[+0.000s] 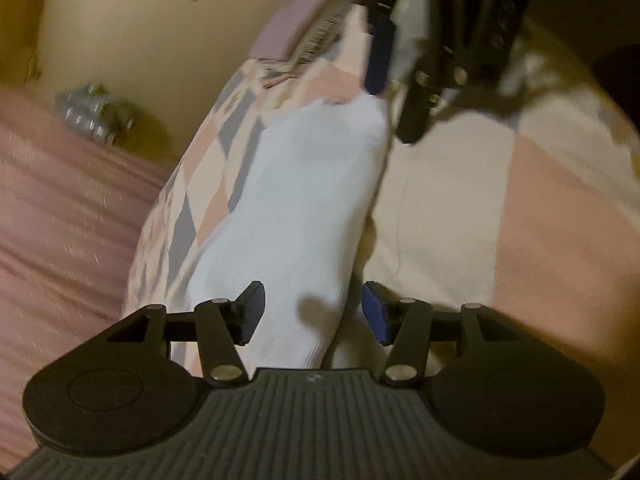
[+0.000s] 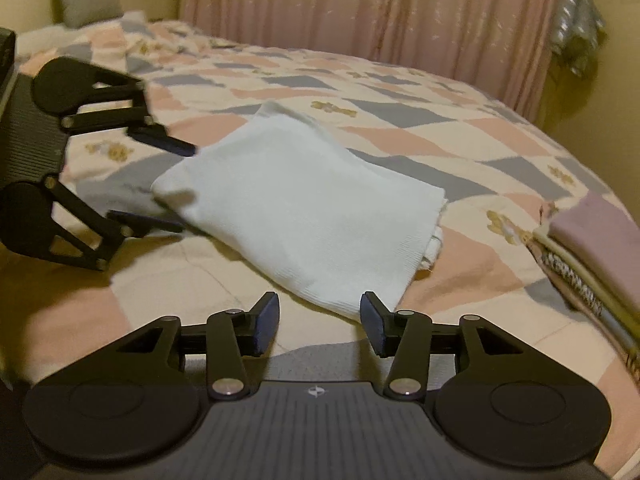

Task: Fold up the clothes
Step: 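Move both open grippers to the undershirt's end and close on it, then lift the undershirt with both grippers and carry it onto the clothes stack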

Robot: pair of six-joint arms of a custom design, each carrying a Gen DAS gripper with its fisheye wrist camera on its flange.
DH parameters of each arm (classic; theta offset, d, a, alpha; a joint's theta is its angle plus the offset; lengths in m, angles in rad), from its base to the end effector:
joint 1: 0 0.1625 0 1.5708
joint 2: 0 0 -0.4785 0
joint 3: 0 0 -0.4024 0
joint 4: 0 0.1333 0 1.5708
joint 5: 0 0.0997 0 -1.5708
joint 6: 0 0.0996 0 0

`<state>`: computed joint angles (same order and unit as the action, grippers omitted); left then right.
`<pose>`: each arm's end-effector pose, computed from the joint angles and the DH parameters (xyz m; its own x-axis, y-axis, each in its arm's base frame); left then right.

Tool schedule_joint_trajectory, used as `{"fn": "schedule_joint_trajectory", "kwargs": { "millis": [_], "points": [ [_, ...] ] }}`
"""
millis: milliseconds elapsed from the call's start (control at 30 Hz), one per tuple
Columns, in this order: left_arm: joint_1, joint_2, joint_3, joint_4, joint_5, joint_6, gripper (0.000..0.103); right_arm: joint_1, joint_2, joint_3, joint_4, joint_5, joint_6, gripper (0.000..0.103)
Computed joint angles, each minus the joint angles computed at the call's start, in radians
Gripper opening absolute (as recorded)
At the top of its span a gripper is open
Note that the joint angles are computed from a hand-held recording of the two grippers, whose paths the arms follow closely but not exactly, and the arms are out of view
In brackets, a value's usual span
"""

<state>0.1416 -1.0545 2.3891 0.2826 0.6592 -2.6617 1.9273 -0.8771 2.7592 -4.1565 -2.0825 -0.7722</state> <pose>-0.1958 -0.2421 0.1311 0.4121 0.6075 -0.6790 0.9004 -0.1573 0.4057 0.1891 -0.2656 0.1456 -0.4789 -0.5039 0.7189 -0.8379 0.5067 -0.2030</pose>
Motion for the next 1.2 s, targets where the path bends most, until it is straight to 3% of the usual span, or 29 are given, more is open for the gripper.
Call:
{"fn": "schedule_joint_trajectory", "kwargs": {
  "millis": [233, 533, 833, 967, 1067, 1200],
  "points": [
    [0.058, 0.013, -0.007, -0.163, -0.056, 0.235, 0.052, 0.013, 0.074, -0.036, -0.048, 0.014, -0.131, 0.05],
    [0.105, -0.056, -0.018, -0.124, -0.018, 0.204, 0.052, 0.055, 0.242, -0.147, -0.133, -0.042, -0.448, 0.05],
    [0.095, -0.025, -0.019, -0.142, -0.033, 0.219, 0.051, 0.003, 0.33, -0.18, -0.418, -0.116, -0.773, 0.048],
    [0.106, -0.016, -0.026, -0.148, -0.043, 0.26, 0.05, -0.008, 0.388, -0.211, -0.481, -0.089, -0.902, 0.039],
    [0.111, -0.035, -0.013, -0.14, -0.076, 0.296, 0.05, -0.024, 0.394, -0.223, -0.494, -0.074, -0.948, 0.035],
    [0.124, -0.028, -0.016, -0.125, -0.092, 0.294, 0.038, -0.055, 0.392, -0.211, -0.527, -0.055, -0.972, 0.023]
  ]
}}
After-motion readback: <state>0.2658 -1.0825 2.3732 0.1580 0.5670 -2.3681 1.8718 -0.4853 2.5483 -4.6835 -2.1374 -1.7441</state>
